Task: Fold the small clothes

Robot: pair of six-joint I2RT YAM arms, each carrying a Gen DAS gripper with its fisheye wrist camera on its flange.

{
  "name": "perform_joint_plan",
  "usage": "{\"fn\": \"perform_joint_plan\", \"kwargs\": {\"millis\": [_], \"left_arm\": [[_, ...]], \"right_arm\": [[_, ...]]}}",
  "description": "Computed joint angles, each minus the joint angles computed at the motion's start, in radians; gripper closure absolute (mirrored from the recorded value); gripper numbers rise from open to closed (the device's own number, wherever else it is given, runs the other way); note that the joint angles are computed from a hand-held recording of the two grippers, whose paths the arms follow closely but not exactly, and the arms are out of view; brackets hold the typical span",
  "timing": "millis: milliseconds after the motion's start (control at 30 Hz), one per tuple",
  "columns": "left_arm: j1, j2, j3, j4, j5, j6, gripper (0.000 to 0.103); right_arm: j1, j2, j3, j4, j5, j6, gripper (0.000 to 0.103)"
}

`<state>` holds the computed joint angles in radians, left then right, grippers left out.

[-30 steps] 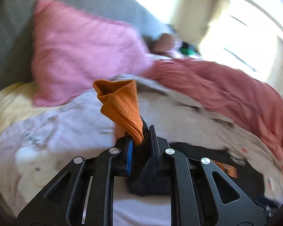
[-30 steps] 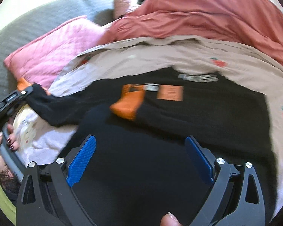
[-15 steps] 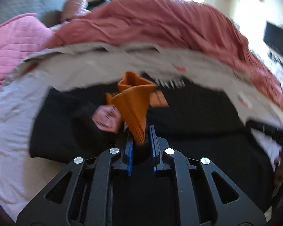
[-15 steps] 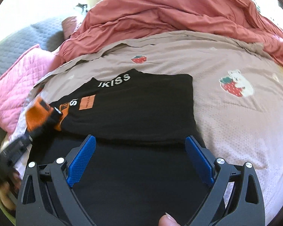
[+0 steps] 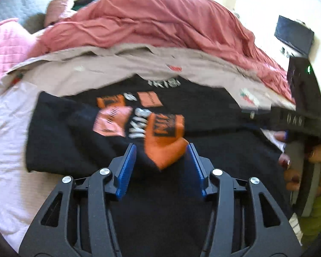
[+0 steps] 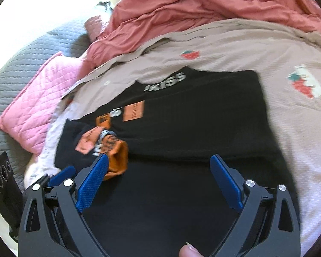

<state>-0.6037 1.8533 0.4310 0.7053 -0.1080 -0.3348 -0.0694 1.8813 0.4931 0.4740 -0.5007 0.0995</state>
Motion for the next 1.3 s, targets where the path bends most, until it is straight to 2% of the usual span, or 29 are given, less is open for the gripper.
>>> {"fn": "perform_joint_plan", "kwargs": {"millis": [33, 167, 200, 267, 300, 333, 433, 500, 633, 800, 867, 933, 1067, 1167, 1300], "left_arm": [[0.009, -0.005, 0.002, -0.012, -0.022, -0.011, 0.061], [0.034, 0.005, 0.027, -0.092, -0.214, -0.039, 0.057], [0.043, 0.003, 0.028, -0.099, -0.235, -0.045, 0.055], [0.084, -0.021, 0.004, -0.08, -0.234, -0.067, 0.051], [0.106, -0.037, -0.016, -0.053, -0.226, -0.081, 0.049], [0.12, -0.05, -0.031, -0.038, -0.22, -0.086, 0.045], [0.151, -0.075, -0.06, -0.003, -0.22, -0.096, 0.039], [0.162, -0.083, -0.068, 0.011, -0.221, -0.106, 0.038], [0.187, -0.113, -0.102, 0.06, -0.209, -0.119, 0.034], [0.203, -0.12, -0.113, 0.078, -0.195, -0.125, 0.033], [0.204, -0.112, -0.109, 0.079, -0.189, -0.123, 0.033], [0.196, -0.106, -0.108, 0.084, -0.197, -0.121, 0.033], [0.183, -0.095, -0.095, 0.085, -0.175, -0.111, 0.033], [0.17, -0.086, -0.009, -0.032, -0.156, -0.109, 0.032], [0.113, -0.007, 0.234, -0.308, -0.212, -0.109, 0.032]], "right_arm": [[0.022, 0.013, 0.015, -0.013, -0.007, 0.01, 0.008], [0.108, 0.096, 0.084, -0.038, -0.043, 0.071, 0.008], [0.132, 0.129, 0.109, -0.04, -0.056, 0.101, 0.009], [0.161, 0.174, 0.143, -0.038, -0.059, 0.15, 0.016], [0.185, 0.204, 0.163, -0.031, -0.048, 0.183, 0.028], [0.201, 0.214, 0.169, -0.022, -0.031, 0.19, 0.048], [0.24, 0.207, 0.16, 0.012, 0.018, 0.181, 0.084], [0.248, 0.164, 0.124, 0.053, 0.022, 0.148, 0.096], [0.241, 0.017, 0.049, 0.095, 0.042, 0.065, 0.097], [0.149, -0.14, 0.049, 0.019, 0.039, -0.023, 0.097], [0.086, -0.162, 0.075, -0.025, 0.03, -0.07, 0.097], [0.044, -0.164, 0.094, -0.044, 0.064, -0.12, 0.097], [-0.056, -0.104, 0.149, -0.077, 0.112, -0.217, 0.097], [-0.113, 0.0, 0.213, -0.108, 0.137, -0.268, 0.097], [-0.159, 0.088, 0.23, -0.083, 0.143, -0.302, 0.097]]}}
